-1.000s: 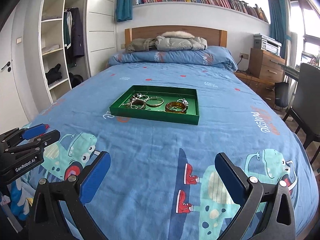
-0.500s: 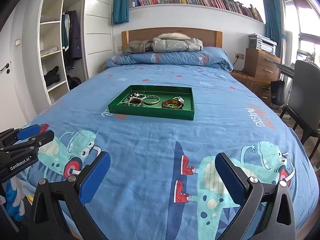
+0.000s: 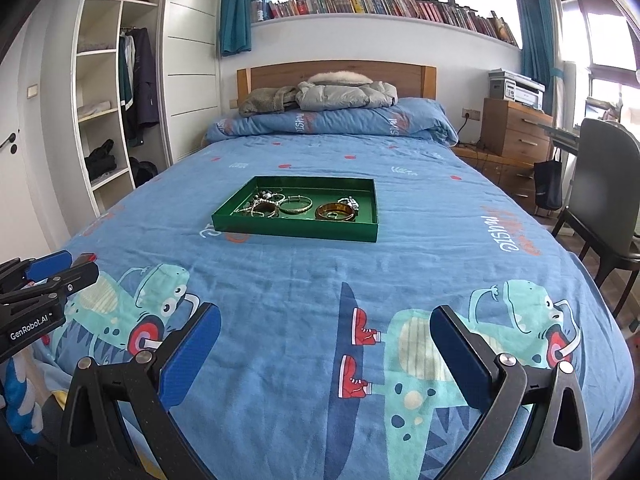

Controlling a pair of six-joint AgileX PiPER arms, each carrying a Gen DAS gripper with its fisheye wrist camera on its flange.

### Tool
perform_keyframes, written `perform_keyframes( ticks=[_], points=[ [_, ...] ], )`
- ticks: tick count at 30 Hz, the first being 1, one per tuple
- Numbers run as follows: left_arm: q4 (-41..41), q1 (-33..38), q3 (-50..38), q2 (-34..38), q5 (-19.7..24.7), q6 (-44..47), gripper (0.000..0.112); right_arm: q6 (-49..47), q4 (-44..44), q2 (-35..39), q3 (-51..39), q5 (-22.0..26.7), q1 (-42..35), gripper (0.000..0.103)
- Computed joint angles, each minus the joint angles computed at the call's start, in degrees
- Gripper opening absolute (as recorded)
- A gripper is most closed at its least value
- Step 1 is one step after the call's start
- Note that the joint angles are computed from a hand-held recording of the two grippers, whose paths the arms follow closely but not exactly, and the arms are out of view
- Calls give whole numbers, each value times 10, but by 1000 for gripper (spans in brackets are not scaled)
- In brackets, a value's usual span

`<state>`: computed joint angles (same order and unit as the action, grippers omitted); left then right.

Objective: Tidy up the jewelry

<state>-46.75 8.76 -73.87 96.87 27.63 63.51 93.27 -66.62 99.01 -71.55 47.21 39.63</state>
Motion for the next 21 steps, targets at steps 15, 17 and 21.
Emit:
perform_keyframes(
  ticks=[15,17,21],
  points=[
    [-9,3,-1,-7,19,0,50,4,-5,-6,8,23,8,103],
    [-11,3,0,-8,18,2,51,5,-4,-7,9,23,7,103],
    [-18,3,3,-9,15,9,52,9,-6,-8,11,27,7,103]
  ],
)
